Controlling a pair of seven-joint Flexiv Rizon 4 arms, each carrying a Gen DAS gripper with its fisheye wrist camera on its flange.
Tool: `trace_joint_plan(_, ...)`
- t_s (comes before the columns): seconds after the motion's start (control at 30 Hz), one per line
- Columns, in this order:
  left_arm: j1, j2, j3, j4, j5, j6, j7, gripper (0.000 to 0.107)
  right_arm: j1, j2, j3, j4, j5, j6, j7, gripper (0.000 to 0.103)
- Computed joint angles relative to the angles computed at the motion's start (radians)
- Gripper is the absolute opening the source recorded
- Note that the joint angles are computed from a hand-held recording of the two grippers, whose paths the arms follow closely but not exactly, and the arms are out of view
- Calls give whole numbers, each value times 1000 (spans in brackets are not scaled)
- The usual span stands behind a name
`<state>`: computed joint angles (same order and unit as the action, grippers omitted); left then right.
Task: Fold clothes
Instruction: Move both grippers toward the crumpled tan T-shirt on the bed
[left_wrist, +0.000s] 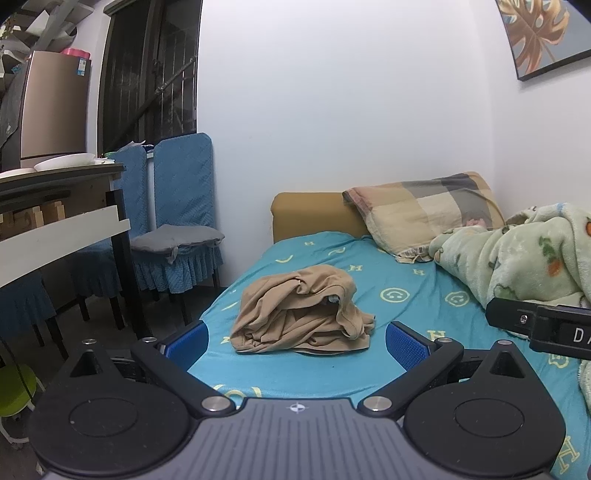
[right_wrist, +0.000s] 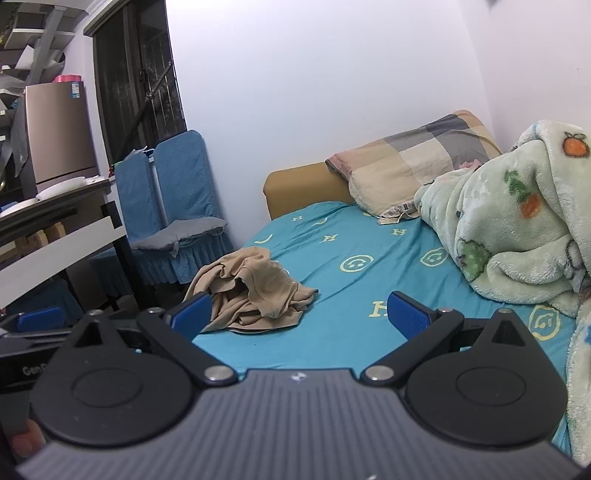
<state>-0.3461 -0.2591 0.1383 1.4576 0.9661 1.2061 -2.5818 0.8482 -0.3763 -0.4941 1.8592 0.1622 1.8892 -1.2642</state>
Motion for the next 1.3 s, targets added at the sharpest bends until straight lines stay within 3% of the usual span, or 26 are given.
trace_joint_plan(0.37,-1,-5,6,-1,10,4,-13,103,55,-8,-55,4,36,12,-10,103)
trace_joint_plan(0.5,-4,-6,3,-9,10,-8,-10,103,16,-14,-20,-11,21,3,-7,103)
trace_joint_plan(0.93,-6,-5,4,-9,19,-5,-19,103,27,-3,-32,1,18,-3,15,103)
trace_joint_plan(1.2,-10,-1,6,-20,55,-6,-56,103,66,-4,-80,9,29,8,32,103)
trace_joint_plan(1.3,-4,-2,5,-28,59,6,-63,103,136,-20,-158,12,73,34,5,103)
